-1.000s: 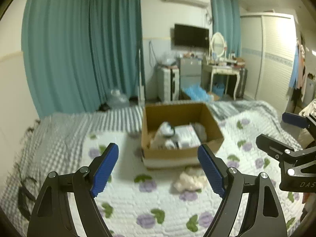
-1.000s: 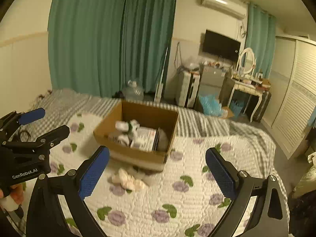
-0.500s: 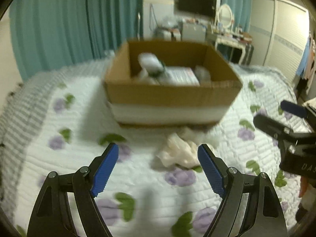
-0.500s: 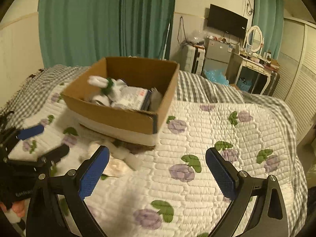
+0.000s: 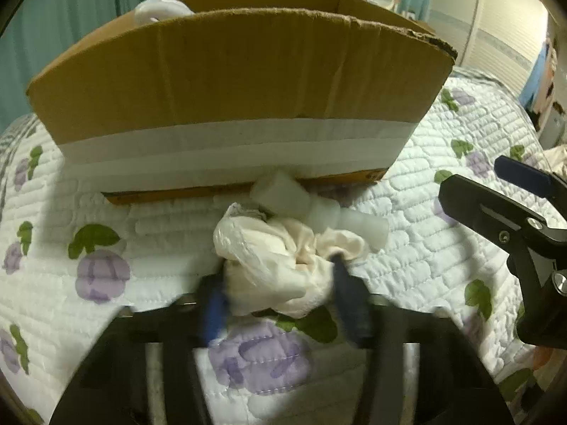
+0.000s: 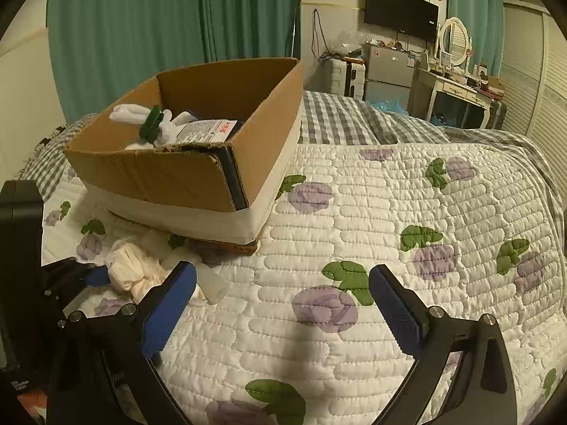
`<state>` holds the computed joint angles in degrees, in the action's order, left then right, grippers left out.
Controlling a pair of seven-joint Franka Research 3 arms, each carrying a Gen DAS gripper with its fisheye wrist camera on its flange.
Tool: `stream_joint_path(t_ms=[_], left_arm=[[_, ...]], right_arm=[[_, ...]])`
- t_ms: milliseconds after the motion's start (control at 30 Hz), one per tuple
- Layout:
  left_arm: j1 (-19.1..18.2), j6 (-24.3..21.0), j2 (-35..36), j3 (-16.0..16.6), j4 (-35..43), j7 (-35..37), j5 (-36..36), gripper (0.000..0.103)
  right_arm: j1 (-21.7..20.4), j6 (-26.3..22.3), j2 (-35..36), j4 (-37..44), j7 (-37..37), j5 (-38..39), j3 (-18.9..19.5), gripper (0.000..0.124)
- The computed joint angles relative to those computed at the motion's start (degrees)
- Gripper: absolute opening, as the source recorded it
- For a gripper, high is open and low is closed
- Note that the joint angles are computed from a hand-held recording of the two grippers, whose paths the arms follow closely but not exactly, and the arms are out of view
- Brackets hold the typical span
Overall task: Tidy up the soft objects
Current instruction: 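Grasp the cream lace cloth with the left gripper, then grasp the white plastic bottle with the right gripper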
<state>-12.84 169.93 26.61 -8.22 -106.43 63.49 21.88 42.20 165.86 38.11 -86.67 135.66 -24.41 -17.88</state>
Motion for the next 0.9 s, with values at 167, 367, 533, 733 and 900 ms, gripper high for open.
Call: stream_joint_path(t_ms=[167, 367, 533, 733, 900], left_arm=[[3.8, 2.9, -4.0, -2.9, -5.3, 4.5, -2.6, 0.029], [4.5, 7.2, -10.3, 0.1, -11.6, 5.1, -1.1, 0.028], [1.9, 8.6, -11.3, 6.1, -11.9, 1.1, 3.8, 0.028], [0.6, 6.4, -8.2, 9.0, -8.7, -3.9, 8.8, 0.028], [2.2, 6.6, -6.2, 8.4, -7.2, -4.5, 10.5, 0.029]], right_arm=[[-0.5, -0.2, -0.3, -0.6, -0.5, 1.5, 1.2, 0.099], [0.7, -1.6, -0.5, 0.1, -0.3, 1.0, 1.8, 0.098], [-0.9, -6.0, 3.7, 8.1, -5.1, 2.7, 5.8, 0.097], [-3.9, -15.6, 14.7, 25.4, -15.0, 8.5, 11.3, 0.085], [-4.6, -24.1, 23.9, 40.2, -18.9, 11.1, 11.3, 0.07]])
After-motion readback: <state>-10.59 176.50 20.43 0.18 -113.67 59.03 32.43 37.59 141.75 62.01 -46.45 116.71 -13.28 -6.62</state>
